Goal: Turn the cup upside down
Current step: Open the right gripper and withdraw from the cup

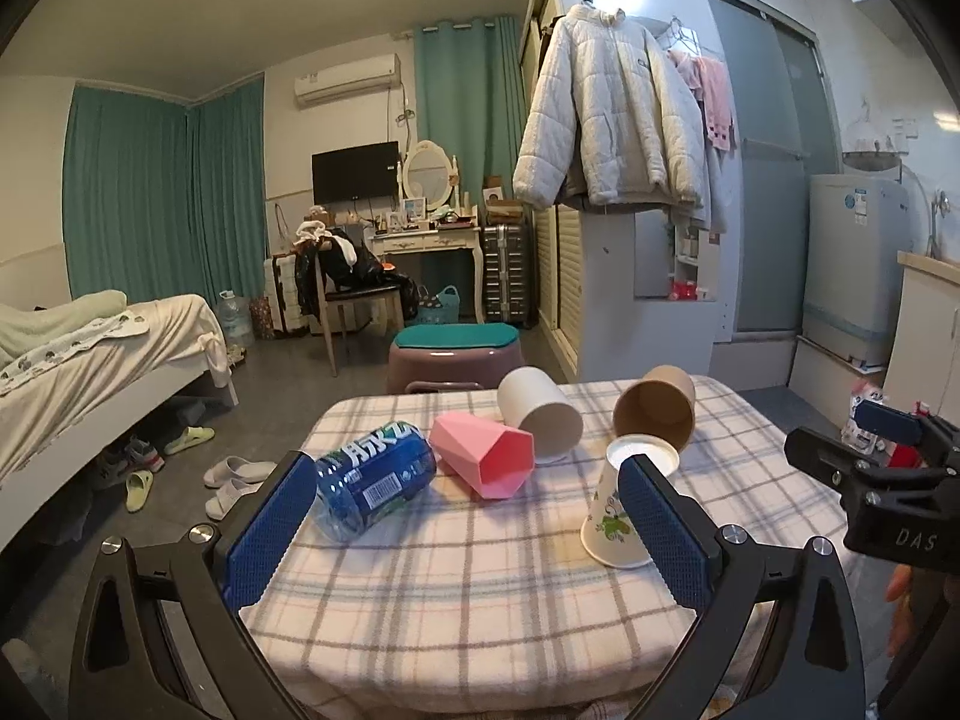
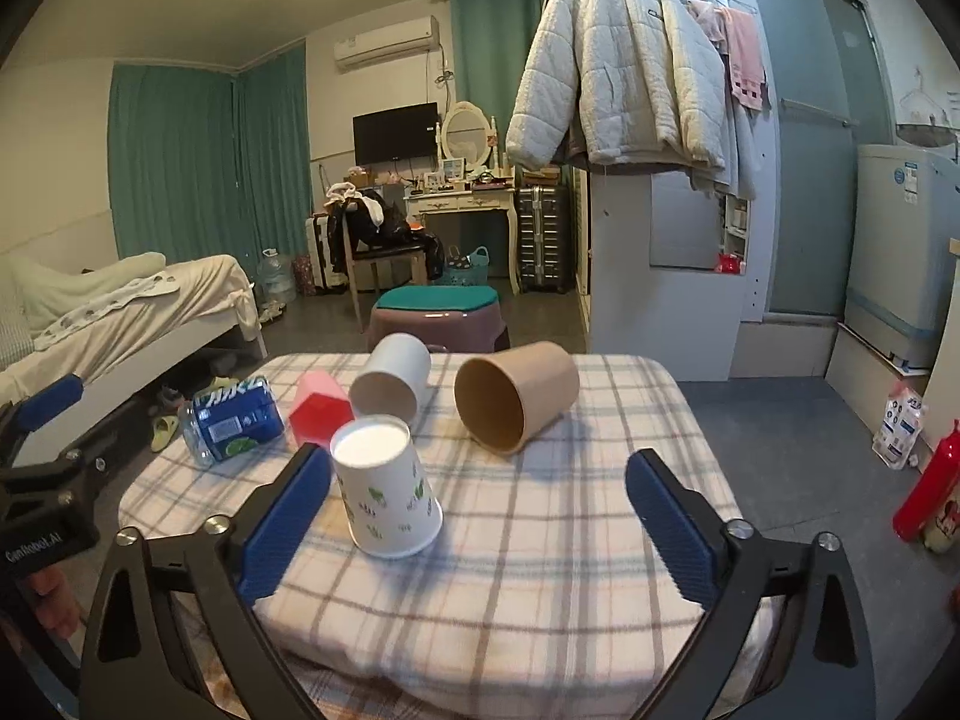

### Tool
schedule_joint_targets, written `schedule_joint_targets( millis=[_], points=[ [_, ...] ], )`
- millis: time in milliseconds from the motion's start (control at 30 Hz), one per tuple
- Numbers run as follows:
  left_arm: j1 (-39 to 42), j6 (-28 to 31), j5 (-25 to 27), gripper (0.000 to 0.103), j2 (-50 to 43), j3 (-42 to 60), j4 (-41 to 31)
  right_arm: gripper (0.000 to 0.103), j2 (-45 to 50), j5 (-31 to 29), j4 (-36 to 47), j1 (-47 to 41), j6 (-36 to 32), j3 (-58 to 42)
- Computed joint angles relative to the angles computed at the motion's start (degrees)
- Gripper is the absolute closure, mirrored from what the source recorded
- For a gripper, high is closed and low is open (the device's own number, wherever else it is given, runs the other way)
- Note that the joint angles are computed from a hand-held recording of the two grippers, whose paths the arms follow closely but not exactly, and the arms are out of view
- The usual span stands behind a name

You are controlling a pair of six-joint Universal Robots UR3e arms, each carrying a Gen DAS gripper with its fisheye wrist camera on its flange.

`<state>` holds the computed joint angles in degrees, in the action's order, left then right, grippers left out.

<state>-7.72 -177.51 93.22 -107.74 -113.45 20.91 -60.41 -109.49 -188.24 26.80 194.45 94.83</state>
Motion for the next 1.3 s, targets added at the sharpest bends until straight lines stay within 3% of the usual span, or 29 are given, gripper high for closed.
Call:
schedule_joint_targets(
  millis=[1300],
  points=[
    [0.35,-1.32,-1.46,0.000,-0.44,-0.74,-2.74,0.000,2.43,-0.28,1.84,1.00,0.51,-1.77]
  ],
)
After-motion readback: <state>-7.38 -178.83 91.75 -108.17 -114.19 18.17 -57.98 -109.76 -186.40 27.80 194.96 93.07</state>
